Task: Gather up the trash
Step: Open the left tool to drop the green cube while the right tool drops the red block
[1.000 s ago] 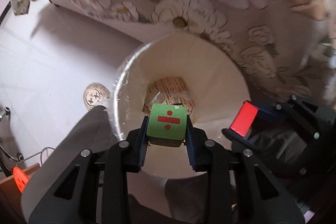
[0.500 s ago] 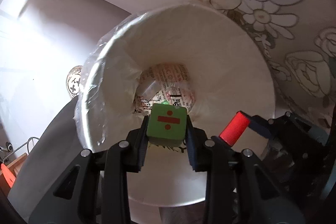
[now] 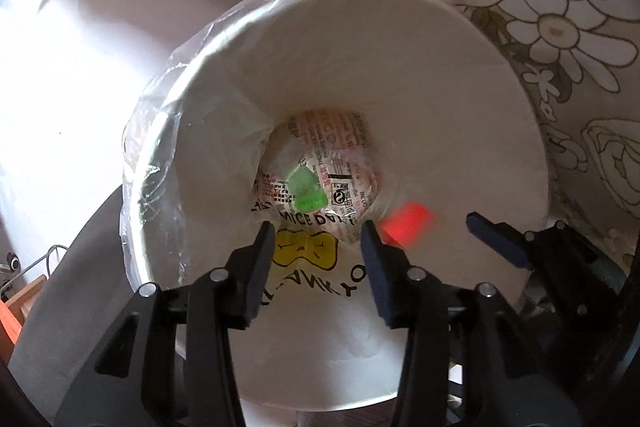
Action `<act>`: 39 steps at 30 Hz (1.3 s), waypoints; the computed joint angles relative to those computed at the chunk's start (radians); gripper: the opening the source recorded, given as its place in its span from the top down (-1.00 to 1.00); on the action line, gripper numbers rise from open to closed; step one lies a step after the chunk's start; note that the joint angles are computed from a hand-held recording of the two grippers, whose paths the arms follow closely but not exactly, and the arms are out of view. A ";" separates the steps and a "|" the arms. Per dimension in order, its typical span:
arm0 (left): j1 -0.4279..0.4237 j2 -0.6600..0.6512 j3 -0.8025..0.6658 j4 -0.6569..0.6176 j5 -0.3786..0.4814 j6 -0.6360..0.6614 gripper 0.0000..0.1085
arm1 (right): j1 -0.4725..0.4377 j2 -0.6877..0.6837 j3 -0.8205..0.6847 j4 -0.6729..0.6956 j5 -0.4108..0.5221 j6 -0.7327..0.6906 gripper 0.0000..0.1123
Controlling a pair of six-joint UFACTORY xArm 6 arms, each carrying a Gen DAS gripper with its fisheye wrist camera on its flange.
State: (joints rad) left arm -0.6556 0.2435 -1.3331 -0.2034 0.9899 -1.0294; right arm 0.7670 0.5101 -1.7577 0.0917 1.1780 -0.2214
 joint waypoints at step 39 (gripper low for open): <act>-0.077 -0.155 -0.065 0.257 0.211 -0.162 0.17 | 0.023 -0.250 0.121 -0.003 -0.062 -0.013 0.04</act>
State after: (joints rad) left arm -0.7324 0.0882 -1.3982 0.0537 1.2008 -1.1913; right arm 0.7903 0.2596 -1.6364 0.0888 1.1162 -0.2339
